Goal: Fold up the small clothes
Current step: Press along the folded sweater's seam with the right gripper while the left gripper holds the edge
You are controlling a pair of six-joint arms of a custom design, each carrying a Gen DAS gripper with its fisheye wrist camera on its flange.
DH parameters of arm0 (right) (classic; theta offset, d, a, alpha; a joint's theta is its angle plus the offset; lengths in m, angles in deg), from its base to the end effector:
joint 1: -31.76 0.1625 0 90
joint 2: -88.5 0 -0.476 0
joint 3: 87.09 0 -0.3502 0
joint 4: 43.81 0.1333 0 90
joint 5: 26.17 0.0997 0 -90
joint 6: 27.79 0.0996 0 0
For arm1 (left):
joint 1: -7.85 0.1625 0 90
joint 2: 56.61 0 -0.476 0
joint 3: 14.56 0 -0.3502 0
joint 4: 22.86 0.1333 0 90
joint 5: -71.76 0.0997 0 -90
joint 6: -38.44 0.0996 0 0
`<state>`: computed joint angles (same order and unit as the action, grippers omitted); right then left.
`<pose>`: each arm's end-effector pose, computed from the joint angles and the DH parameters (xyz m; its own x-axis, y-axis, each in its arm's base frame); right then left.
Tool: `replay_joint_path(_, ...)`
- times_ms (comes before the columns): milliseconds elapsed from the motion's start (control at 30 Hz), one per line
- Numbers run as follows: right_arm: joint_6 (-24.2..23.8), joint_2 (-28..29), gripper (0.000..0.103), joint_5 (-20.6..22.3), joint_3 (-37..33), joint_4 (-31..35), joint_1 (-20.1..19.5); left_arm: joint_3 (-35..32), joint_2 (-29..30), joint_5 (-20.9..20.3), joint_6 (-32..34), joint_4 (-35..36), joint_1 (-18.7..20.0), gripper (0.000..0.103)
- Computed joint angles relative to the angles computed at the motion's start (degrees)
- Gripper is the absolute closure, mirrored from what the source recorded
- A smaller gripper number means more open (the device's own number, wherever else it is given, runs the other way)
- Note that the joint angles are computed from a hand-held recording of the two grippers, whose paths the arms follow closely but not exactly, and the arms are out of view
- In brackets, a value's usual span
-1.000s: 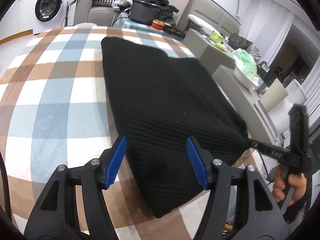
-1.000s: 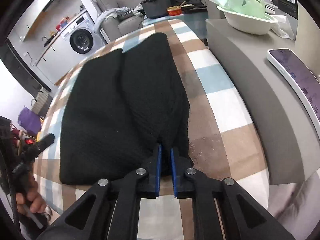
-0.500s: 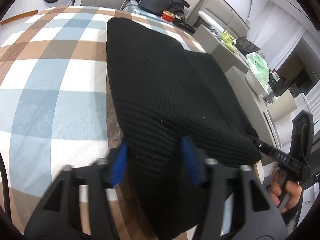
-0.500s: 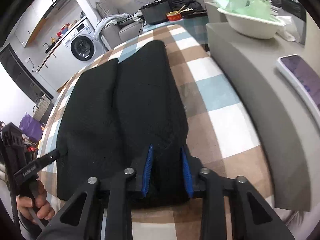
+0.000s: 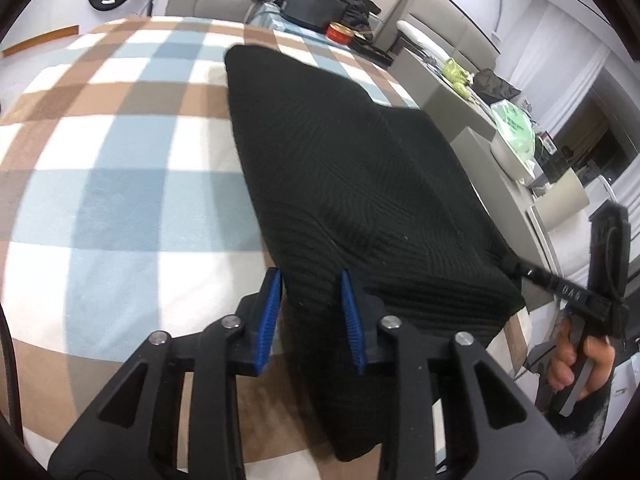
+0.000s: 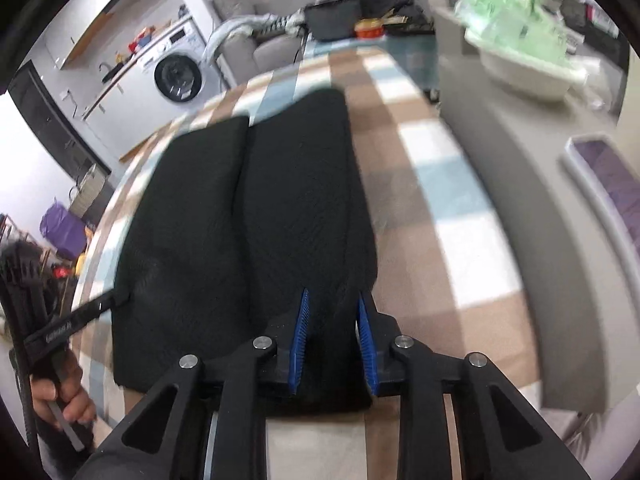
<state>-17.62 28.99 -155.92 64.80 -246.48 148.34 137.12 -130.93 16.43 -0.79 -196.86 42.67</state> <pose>0.2175 -0.2792 0.1855 -0.8485 0.0047 0.5291 -0.2742 0.8514 -0.4472 -0.1491 -0.3351 0.2092 -0.9213 0.1352 -0.3646 0.3005 0.8426 -0.4469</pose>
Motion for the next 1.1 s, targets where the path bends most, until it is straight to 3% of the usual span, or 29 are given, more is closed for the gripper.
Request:
replay_joint_path(167, -3.57, 2.23, 0.068, 3.04, -6.99, 1.2, 0.77, -1.08, -3.22, 4.5, 0.86, 2.55, -0.86, 0.048)
replay_joint_path(367, -6.22, 8.67, 0.068, 11.12, -17.85, 8.96, -3.84, -3.06, -4.9, 6.0, 3.99, 3.18, 1.23, 0.046)
replay_joint_path(433, -6.19, 11.01, 0.068, 11.7, -21.09, 13.37, -5.16, -3.37, -4.93, 5.98, 4.37, 3.09, 2.13, 0.046)
replay_joint_path(500, -7.18, 12.49, 0.076, 12.76, -22.55, 15.03, -5.98, -3.39, -5.02, 5.87, 4.7, 2.85, 2.97, 0.046)
replay_joint_path(567, -9.11, 13.5, 0.092, 11.78, -23.36, 14.87, -5.16, -3.27, -4.82, 6.06, 4.56, 2.62, 3.52, 0.046)
replay_joint_path(700, -13.68, 13.22, 0.096, 10.0, -22.95, 10.07, -1.44, -3.32, -4.83, 5.39, 4.49, 1.95, 4.11, 0.046)
replay_joint_path(767, -15.15, 11.8, 0.096, 6.27, -22.05, 6.96, 2.38, -3.35, -5.09, 5.92, 4.45, 2.24, 3.25, 0.046)
replay_joint_path(867, -13.17, 9.09, 0.096, 0.01, -19.61, 4.84, 5.12, -3.24, -4.86, 6.11, 4.6, 1.7, 1.78, 0.046)
replay_joint_path(933, -10.38, 8.88, 0.096, -2.7, -18.51, 6.63, 3.38, -3.32, -3.58, 5.77, 4.82, 1.02, 1.3, 0.046)
replay_joint_path(1000, -8.96, 9.74, 0.095, -1.53, -18.05, 6.6, -0.12, -3.64, -2.08, 5.02, 4.81, 0.62, 1.55, 0.046)
replay_joint_path(1100, -6.59, 11.01, 0.093, -3.56, -18.97, 10.25, -2.98, -4.4, 0.26, 4.01, 4.61, 1.65, 1.8, 0.046)
